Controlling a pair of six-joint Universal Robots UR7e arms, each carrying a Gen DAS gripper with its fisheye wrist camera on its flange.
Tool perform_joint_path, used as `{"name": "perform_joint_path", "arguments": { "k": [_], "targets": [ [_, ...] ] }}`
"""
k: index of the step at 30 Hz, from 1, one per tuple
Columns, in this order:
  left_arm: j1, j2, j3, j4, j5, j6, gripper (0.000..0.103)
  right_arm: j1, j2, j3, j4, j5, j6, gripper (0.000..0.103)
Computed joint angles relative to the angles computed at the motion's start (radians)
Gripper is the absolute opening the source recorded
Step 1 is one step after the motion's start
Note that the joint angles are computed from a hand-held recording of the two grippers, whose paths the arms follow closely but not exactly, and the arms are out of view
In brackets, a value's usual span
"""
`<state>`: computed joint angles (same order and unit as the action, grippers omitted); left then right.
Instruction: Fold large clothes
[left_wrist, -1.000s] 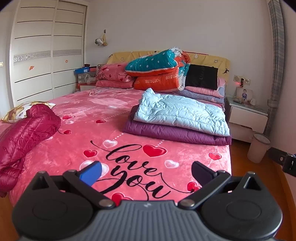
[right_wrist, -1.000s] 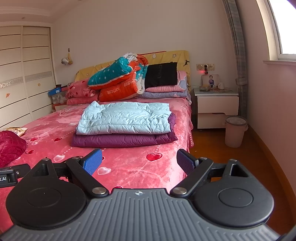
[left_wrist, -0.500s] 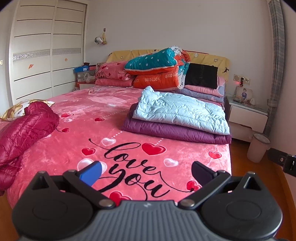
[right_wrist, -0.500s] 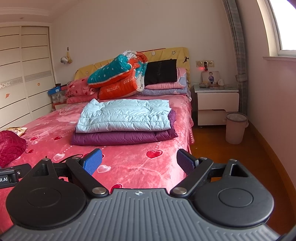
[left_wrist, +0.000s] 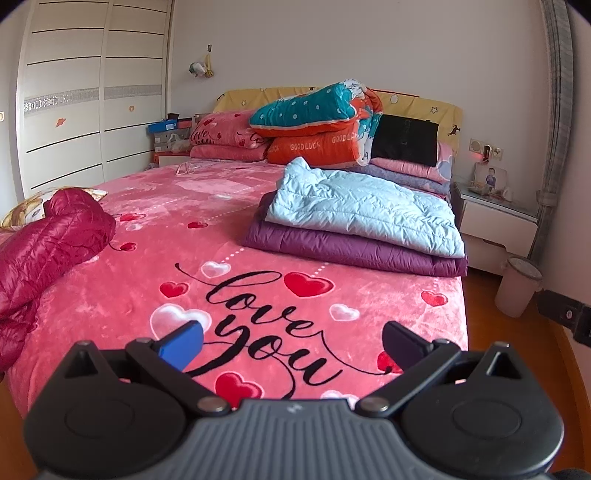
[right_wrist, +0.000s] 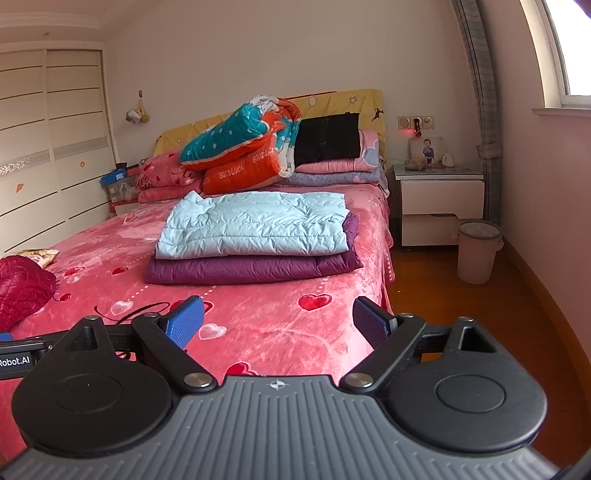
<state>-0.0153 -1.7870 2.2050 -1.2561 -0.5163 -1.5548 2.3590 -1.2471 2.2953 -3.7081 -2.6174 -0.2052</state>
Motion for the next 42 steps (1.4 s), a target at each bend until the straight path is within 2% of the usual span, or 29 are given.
{"name": "perform_joint_path", "arguments": {
  "k": [42],
  "targets": [
    [0.080, -0.034, 0.080, -0.186, 0.010, 0.144, 0.102, -0.083, -0.003, 0.012, 0.036, 0.094, -0.007, 0.103]
  ]
}}
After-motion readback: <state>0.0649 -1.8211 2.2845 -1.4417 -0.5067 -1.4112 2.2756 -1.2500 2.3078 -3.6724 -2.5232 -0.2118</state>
